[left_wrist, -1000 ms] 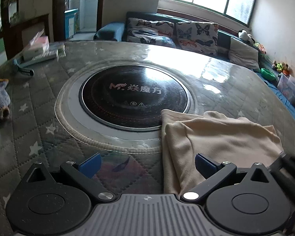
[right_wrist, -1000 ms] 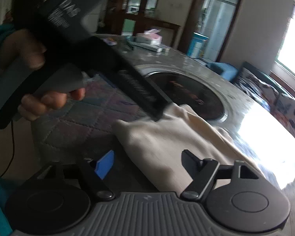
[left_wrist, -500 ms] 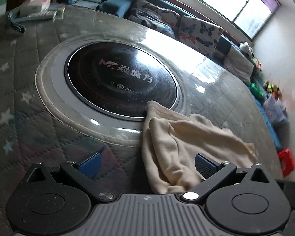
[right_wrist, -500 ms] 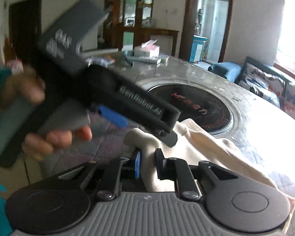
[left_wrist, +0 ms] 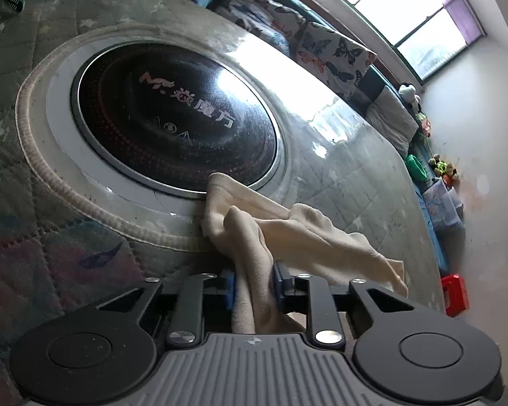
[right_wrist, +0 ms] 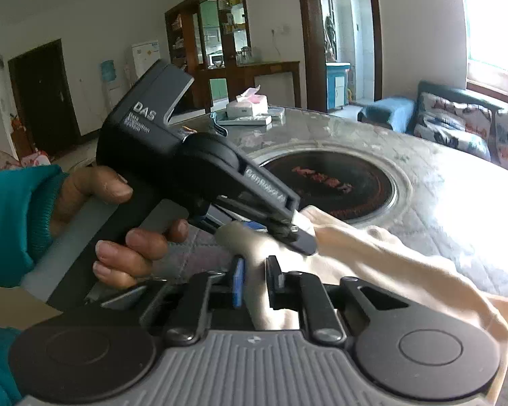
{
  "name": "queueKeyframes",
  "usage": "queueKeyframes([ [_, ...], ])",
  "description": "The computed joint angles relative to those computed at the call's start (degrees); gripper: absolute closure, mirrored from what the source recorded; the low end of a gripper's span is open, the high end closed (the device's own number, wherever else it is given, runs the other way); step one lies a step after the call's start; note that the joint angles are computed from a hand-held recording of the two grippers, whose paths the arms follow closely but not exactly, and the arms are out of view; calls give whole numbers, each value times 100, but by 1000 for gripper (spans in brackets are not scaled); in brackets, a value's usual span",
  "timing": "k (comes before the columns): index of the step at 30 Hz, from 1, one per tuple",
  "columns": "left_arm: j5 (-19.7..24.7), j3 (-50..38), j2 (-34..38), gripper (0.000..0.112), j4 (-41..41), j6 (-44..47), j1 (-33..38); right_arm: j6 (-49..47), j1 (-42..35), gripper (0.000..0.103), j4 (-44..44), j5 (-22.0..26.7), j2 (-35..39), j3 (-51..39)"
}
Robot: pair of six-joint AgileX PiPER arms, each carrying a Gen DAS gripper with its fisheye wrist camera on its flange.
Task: Fold clothes
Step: 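Grasp the sweatshirt bundle edge with the left tool, then lift the bundle with the left tool and carry it away from the hob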
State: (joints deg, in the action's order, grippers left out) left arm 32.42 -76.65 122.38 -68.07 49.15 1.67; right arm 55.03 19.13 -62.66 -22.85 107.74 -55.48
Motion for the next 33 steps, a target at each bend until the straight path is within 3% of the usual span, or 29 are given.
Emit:
queueKeyframes([
  [4,-123,80,-51,91,-32,329,-59,-332,-403,79,613,-64,-229,366],
  [9,-399,229,-138,90,-144,802,-184,-1853,-898,62,2678,518,-298,558],
  [12,-503,263,-144,90,-190,964,-238,-2520,-1282,58,3687,766,-4,367],
  [15,-561,263,-148,90,-151,1028,-267,-2603,-1545,50,3953,888,275,197],
  [19,-685,265,-153,88,-129,1139,-325,-1430,-1757,50,2976,640,630,23],
  [25,-820,216,-117,87,-112,1200,-412,-1844,-1621,53,3373,281,610,251],
  [31,-809,219,-95,87,-200,1421,-391,-1332,-1646,71,2970,233,397,441],
  [33,-820,208,-89,88,-217,1485,-410,-1017,-1685,83,2726,245,370,444],
])
